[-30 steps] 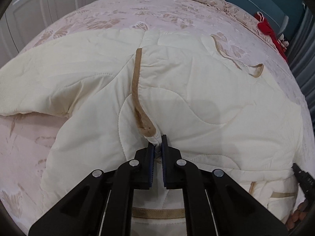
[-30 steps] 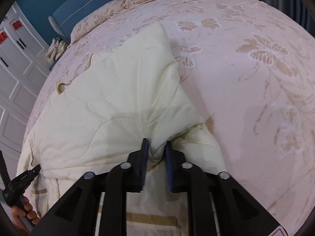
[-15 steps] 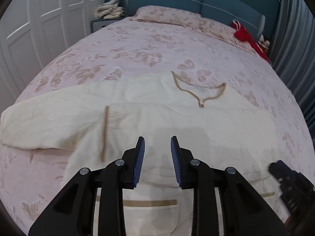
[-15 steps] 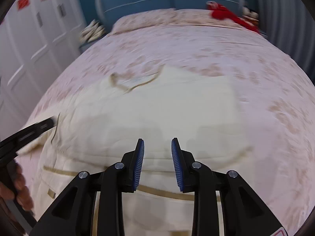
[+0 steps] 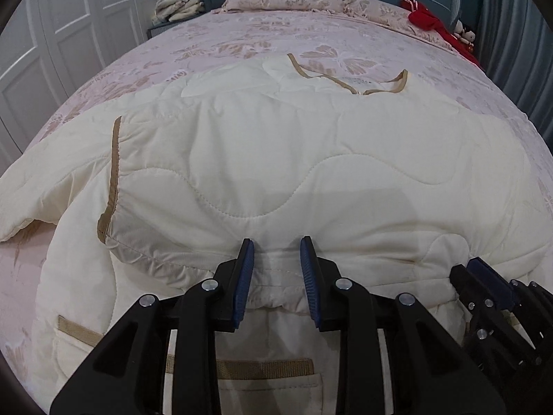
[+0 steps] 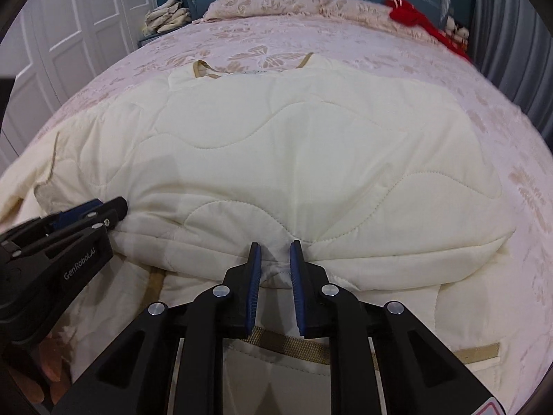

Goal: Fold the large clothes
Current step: 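Lift the hem with both tools and fold it over toward the collar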

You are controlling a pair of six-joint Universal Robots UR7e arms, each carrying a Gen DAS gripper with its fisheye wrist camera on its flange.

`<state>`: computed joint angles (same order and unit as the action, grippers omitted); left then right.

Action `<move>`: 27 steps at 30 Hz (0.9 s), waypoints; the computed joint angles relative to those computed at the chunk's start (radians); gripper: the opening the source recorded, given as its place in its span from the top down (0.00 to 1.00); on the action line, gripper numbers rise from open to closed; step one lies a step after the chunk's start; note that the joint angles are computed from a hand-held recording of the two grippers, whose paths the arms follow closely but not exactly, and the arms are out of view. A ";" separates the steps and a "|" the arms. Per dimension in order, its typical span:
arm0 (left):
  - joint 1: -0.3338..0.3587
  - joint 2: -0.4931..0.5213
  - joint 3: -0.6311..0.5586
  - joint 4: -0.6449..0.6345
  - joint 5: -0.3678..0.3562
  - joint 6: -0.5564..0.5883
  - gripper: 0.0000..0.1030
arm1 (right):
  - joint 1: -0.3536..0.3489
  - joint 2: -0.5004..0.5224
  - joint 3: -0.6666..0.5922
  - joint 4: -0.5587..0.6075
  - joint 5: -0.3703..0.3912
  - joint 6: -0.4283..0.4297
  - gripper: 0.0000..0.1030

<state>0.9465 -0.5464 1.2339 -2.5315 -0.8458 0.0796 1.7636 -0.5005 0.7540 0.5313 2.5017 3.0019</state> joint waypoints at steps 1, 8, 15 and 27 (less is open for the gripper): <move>0.002 0.003 0.002 -0.017 -0.003 0.005 0.74 | -0.001 -0.005 0.016 -0.027 0.003 -0.017 0.86; 0.037 -0.044 0.029 -0.069 -0.157 -0.044 0.72 | -0.022 -0.068 0.108 -0.103 -0.074 -0.017 0.86; 0.119 -0.282 0.110 -0.190 -0.088 -0.214 0.07 | -0.022 -0.080 0.118 -0.098 -0.093 0.001 0.85; 0.428 -0.215 -0.455 0.247 0.008 -0.586 0.15 | 0.097 -0.118 0.249 0.002 0.012 0.246 0.47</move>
<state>1.3741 -0.7613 0.7791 -2.2844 -0.8376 -0.5066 1.8608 -0.6183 1.0031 0.5336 2.5136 3.2480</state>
